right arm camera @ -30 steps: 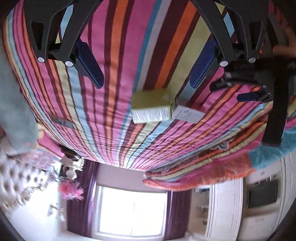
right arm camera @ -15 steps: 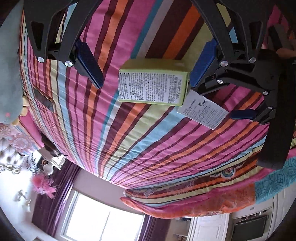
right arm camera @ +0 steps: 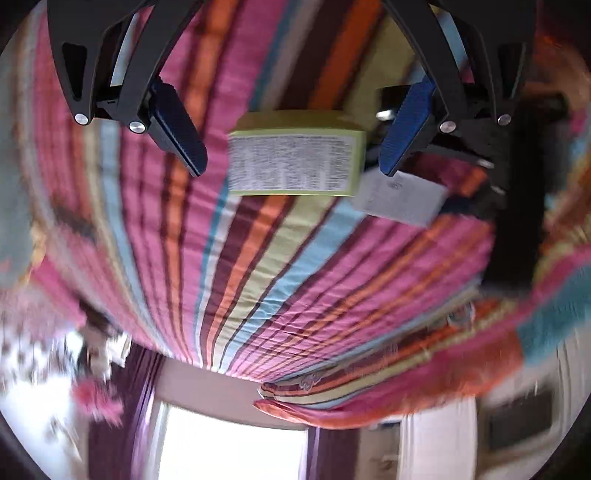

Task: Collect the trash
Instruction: 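Grasp the white leaflet with the left gripper while the right grasps the green box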

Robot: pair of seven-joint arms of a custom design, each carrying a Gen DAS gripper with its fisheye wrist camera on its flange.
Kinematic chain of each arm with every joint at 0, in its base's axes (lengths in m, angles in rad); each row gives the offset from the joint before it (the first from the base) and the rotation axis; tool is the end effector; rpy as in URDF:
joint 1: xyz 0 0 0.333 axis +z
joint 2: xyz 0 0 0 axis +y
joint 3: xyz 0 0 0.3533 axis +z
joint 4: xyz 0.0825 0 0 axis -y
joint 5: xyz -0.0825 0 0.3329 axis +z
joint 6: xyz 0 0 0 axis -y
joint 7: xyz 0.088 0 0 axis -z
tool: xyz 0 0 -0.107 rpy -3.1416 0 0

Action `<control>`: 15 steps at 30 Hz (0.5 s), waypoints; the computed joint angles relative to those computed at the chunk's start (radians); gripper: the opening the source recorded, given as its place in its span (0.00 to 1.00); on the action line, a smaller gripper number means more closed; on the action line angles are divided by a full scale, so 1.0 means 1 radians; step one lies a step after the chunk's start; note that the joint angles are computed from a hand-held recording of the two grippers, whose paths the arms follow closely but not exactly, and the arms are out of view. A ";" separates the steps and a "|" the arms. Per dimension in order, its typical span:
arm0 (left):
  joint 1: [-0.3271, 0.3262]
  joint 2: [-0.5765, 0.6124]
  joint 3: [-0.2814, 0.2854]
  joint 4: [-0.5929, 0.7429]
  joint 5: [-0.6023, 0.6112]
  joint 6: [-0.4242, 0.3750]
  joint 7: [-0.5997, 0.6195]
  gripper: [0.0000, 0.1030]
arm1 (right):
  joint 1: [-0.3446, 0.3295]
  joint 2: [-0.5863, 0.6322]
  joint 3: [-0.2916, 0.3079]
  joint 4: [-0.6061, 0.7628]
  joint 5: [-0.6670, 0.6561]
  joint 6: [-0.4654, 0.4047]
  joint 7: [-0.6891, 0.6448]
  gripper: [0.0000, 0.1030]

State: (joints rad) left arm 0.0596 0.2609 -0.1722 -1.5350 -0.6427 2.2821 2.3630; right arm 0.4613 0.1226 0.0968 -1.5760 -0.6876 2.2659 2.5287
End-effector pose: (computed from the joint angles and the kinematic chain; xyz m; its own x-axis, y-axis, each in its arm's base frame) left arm 0.6377 -0.0702 0.6130 -0.6012 -0.7728 0.2031 -0.6610 0.3382 -0.6699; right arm 0.5183 0.2990 0.6759 -0.1218 -0.9921 0.0311 -0.6737 0.0597 -0.7365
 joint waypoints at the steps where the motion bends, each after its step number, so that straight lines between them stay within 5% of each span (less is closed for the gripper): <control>1: -0.003 0.007 0.002 0.010 0.010 -0.001 -0.010 0.93 | -0.004 -0.008 -0.003 -0.019 0.000 0.038 0.030 0.87; 6: -0.026 0.017 0.026 0.011 0.100 0.087 -0.102 0.93 | 0.002 -0.017 -0.002 -0.032 -0.037 0.022 0.062 0.87; 10: -0.008 0.064 0.021 0.072 0.134 0.075 -0.136 0.89 | -0.002 -0.102 0.012 -0.151 -0.140 0.080 0.293 0.87; 15: 0.031 0.086 -0.005 0.111 0.093 0.028 -0.095 0.86 | 0.040 -0.048 0.060 -0.089 -0.281 -0.101 0.508 0.87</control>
